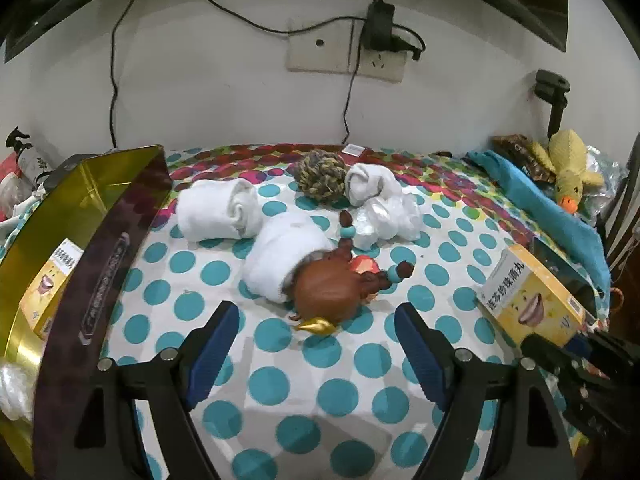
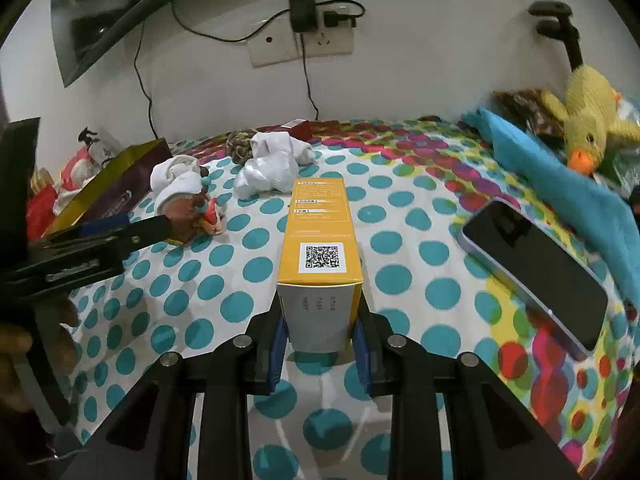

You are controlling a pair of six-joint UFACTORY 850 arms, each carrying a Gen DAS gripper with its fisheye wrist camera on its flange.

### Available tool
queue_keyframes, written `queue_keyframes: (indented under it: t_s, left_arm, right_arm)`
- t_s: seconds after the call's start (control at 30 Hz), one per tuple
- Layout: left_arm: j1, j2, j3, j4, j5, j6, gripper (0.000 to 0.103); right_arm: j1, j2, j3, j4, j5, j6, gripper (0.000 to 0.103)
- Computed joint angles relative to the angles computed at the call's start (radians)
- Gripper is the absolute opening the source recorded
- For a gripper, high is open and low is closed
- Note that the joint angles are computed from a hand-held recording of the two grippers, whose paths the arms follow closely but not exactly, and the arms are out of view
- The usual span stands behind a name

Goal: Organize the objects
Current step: 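Grasp the QR-code yellow box with the right tool while the left approaches the brown toy, then grasp the brown toy figure with the left tool and lift it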

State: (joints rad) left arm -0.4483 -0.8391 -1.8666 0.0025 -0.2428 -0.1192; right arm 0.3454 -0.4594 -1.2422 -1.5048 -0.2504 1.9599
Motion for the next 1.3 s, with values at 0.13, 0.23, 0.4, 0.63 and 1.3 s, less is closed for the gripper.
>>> queue_keyframes:
  t_s: [0.13, 0.23, 0.4, 0.63, 1.3]
  left_arm:
    - [-0.005, -0.067, -0.1, -0.004, -0.083, 0.002, 0.082]
    - [-0.014, -0.12, -0.182, 0.101, -0.132, -0.072, 0.082]
    - [-0.004, -0.236, -0.375, 0.022, -0.247, 0.009, 0.082]
    - [-0.009, -0.274, -0.44, 0.027, -0.28, 0.03, 0.059]
    - [0.017, 0.084, 0.081, 0.21, -0.018, -0.174, 0.059]
  right_arm:
    - [0.007, 0.0, 0.012, -0.102, 0.023, 0.114, 0.027]
    - [0.007, -0.002, 0.016, -0.175, 0.039, 0.191, 0.027]
    - [-0.01, 0.013, 0.039, -0.359, 0.055, 0.395, 0.027]
    - [-0.022, 0.022, 0.055, -0.497, 0.065, 0.554, 0.027]
    - [0.068, 0.01, -0.027, -0.075, -0.024, 0.08, 0.027]
